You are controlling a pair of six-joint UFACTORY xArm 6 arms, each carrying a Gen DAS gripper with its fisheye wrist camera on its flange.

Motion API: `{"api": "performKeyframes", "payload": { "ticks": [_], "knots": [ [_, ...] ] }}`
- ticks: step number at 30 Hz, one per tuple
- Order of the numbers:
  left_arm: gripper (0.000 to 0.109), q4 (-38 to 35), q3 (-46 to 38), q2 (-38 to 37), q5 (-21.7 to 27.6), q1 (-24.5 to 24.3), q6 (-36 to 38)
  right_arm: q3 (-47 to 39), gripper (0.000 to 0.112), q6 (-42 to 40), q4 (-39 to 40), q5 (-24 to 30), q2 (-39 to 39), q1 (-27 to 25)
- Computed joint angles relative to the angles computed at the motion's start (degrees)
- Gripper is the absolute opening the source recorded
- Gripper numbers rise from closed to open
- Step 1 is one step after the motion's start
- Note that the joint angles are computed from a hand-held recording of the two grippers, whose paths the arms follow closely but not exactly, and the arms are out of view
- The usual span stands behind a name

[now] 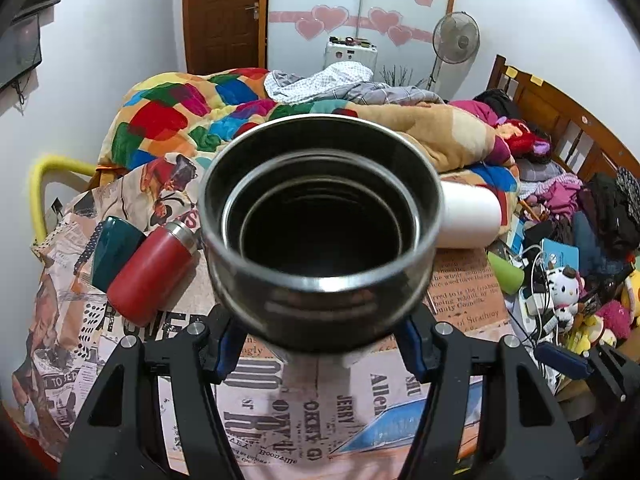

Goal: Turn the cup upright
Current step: 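Rotate the thermos upright with the left gripper and set it on the table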

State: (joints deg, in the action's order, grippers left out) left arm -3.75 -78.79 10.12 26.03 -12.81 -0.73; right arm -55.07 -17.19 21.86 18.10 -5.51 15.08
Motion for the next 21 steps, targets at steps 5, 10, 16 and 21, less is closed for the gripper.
{"api": "performKeyframes", "payload": {
  "ticks": [5, 10, 16, 21],
  "knots": [
    [0.064, 1.23, 2.19, -0.85, -0.70, -0.75, -0.23, 0.22, 0.064, 0.33, 0.13, 0.24, -0.19, 0.16],
    [0.064, 3.42, 2.57, -1.08, -0.42, -1.25, -0.38, 0.75, 0.064, 1.56, -0.95, 0.01, -0.94, 0.43],
    [0.064, 1.65, 3.71, -3.47, 0.42, -1.11, 2.04, 1.83, 0.064, 3.29, -2.56, -0.99, -3.19, 0.64],
    [0.064, -4.77, 8.86, -10.79, -0.47, -0.84, 8.34, 3.30, 0.064, 4.90, -3.78, -3.07, -6.93, 0.97]
  ]
}}
